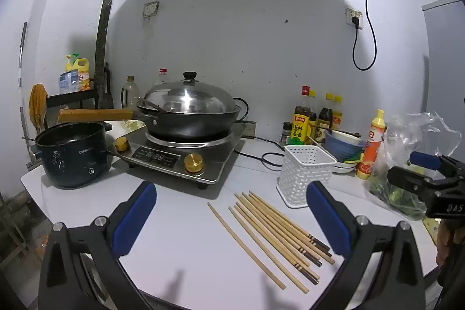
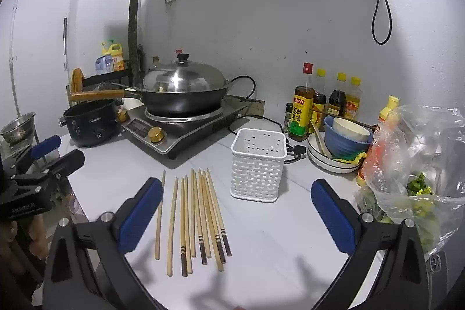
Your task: Organize utensils
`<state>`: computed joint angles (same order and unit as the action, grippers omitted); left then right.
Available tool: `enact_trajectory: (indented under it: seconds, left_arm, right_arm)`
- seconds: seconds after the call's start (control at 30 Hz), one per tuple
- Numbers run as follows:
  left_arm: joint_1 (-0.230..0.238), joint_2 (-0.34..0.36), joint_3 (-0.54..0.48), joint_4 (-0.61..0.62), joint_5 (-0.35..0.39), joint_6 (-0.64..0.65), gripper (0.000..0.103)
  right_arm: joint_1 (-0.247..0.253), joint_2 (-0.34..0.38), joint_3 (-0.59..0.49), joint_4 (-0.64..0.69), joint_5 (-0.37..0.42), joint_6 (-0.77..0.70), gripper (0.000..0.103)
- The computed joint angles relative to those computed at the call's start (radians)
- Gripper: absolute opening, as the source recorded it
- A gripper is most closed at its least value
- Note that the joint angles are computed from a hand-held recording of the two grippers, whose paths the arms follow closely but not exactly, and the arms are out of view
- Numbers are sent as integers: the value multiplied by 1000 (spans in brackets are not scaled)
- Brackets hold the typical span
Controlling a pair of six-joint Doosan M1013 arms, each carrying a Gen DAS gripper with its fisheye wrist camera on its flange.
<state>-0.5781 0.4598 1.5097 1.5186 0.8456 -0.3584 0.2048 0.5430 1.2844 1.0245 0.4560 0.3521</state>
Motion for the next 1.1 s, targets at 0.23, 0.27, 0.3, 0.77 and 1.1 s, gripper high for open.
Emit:
enact_trajectory:
  seconds: [0.23, 0.27, 0.3, 0.77, 1.1]
  left_arm:
    - [2, 4, 3, 8, -2, 8, 103]
    - [2, 4, 4, 10, -3, 7, 103]
    - [2, 5, 4, 10, -5, 6, 103]
    - [1, 2, -12, -17, -46, 49, 103]
    - [-1, -1, -11, -10, -11, 35, 103]
  right_arm:
    - [0, -2, 12, 57, -15, -50, 102]
    - [-3, -7, 15, 70, -11, -59, 102]
    - [-4, -10, 19, 68, -11, -59, 102]
    - [-4, 0, -5, 12, -6, 5, 102]
    - [-10, 3, -7, 25, -7, 7, 102]
